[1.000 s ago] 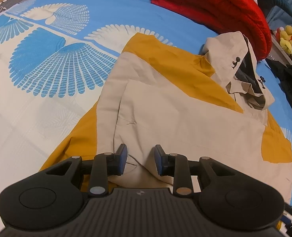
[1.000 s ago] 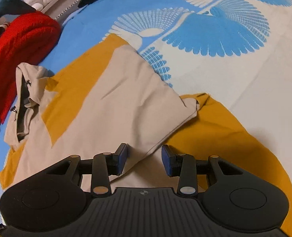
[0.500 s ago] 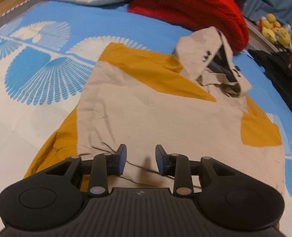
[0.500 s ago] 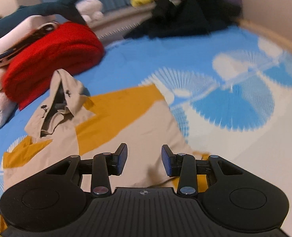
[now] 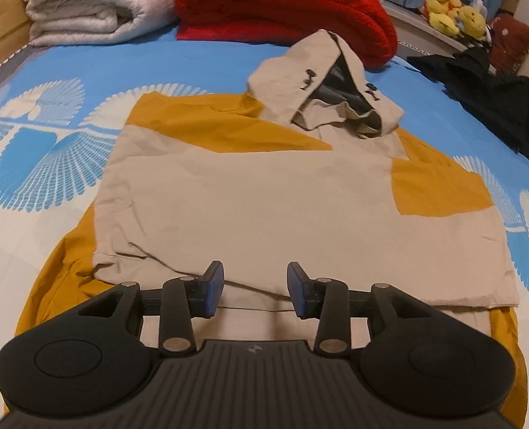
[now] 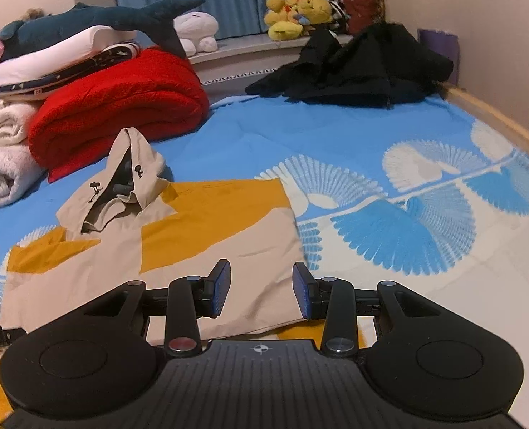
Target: Fold large clothes
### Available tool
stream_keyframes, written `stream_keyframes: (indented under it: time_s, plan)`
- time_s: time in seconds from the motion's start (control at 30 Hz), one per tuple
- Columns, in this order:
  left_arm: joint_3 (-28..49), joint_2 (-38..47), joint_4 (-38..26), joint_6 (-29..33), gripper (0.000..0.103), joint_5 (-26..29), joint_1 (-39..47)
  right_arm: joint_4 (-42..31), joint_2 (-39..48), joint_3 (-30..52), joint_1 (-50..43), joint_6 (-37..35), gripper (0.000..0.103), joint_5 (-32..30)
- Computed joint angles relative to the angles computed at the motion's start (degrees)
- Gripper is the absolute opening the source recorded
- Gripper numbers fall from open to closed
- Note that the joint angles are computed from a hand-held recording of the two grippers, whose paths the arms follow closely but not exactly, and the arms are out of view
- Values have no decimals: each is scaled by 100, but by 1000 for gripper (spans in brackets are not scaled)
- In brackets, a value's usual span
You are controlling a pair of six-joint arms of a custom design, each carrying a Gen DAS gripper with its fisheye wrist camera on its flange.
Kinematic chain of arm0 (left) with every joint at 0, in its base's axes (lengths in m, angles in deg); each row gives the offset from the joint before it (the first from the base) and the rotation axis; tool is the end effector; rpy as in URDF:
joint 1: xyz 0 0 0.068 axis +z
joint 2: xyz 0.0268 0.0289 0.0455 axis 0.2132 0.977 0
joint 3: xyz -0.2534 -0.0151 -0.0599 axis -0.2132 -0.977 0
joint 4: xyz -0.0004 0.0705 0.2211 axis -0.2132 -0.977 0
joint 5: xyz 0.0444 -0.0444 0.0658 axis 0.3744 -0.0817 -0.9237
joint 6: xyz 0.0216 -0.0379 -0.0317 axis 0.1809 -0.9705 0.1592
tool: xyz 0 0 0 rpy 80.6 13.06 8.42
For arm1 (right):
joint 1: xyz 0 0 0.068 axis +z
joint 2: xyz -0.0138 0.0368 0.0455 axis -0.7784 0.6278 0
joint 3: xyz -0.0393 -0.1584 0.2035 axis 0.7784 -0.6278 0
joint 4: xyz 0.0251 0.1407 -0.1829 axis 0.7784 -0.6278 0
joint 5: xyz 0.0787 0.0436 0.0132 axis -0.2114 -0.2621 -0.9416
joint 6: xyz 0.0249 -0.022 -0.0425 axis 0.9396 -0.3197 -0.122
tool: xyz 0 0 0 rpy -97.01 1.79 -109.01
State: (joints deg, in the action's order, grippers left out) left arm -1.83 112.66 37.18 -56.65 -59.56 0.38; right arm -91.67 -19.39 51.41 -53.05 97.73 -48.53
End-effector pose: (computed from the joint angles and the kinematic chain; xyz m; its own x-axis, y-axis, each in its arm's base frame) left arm 0.3218 -0.0717 0.1950 -0.8018 0.1595 -0.5759 0.2559 0.9626 -0.0896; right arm 0.1079 -0.0161 0.2446 -0.4358 0.4550 -0.7766 0.5647 0.8101 0.1578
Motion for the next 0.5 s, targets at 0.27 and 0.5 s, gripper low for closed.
stream_keyframes:
  time_s: [0.27,0.5]
  plan:
    - [-206,34,375,121,46,-411,-433,30,-20,52,-808,-629,43,-705]
    - [-152,174,494,111,47,-633,-654,20,5,120,-1511,-1048,43,-1321]
